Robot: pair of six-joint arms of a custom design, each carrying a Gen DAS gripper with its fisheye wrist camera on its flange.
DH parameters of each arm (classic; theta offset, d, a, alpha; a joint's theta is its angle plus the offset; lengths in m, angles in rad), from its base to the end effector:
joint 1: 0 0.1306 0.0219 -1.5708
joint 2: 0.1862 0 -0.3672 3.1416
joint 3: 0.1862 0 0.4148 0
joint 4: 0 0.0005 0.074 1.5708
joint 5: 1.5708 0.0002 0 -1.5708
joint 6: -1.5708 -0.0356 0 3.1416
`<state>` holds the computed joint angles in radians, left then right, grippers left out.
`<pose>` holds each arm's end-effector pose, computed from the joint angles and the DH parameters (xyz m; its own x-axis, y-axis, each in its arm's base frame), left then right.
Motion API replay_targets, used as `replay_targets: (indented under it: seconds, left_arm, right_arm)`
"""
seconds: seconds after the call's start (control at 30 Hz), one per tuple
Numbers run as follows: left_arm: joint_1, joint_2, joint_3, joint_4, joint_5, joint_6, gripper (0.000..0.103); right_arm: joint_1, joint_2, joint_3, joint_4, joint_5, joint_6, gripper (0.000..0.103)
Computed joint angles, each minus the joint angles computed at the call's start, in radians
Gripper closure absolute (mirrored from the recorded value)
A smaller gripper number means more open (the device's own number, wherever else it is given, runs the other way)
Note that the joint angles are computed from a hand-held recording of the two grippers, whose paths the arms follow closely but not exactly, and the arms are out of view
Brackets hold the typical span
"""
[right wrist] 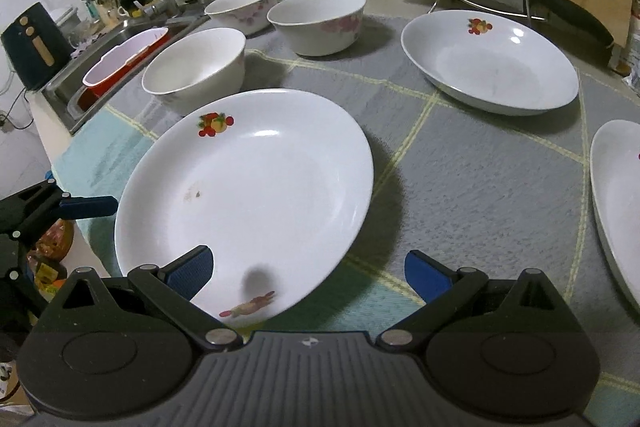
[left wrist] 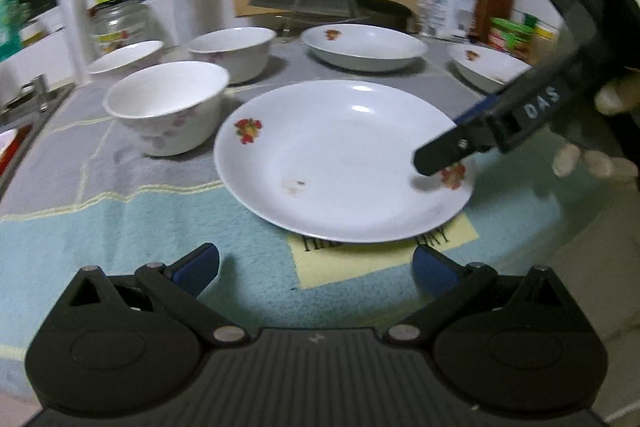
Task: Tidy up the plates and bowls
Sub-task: 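Grasp the rim of the large white fruit plate with the right tool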
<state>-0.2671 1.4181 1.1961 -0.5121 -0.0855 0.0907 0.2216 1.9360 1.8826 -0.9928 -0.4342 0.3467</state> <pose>0.5022 -0.1348 0.3328 -0.6618 0.0875 -0.7446 0.1425 0.9897 -0.0103 0.6617 0.1639 0.3291 -0.6565 -0.4639 -0.5948 -0.6678 0.7242 0.1722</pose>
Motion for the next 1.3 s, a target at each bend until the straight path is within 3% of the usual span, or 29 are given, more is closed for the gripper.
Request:
replay_targets:
  seconds: [0.13, 0.43, 0.77, 0.93, 1.3]
  left_arm:
    - [0.019, 0.031, 0.026, -0.029, 0.049, -0.061, 0.0]
    - [0.054, 0.066, 0.055, -0.006, 0.128, -0.137, 0.0]
    - [0.075, 0.054, 0.006, 0.093, 0.194, -0.184, 0.0]
    - [0.083, 0.042, -0.029, 0.158, 0.215, -0.193, 0.0]
    - [0.101, 0.064, 0.004, 0.124, 0.276, -0.25, 0.0]
  right_arm:
    - [0.01, 0.007, 0.004, -0.008, 0.033, -0.006, 0.0]
    - [0.029, 0.011, 0.009, -0.004, 0.077, 0.001, 0.0]
    - [0.062, 0.026, 0.032, -0.01, 0.17, 0.04, 0.0]
    - [0.062, 0.025, 0.03, -0.006, 0.172, 0.035, 0.0]
    - [0.052, -0.013, -0.045, 0.077, 0.14, 0.044, 0.0]
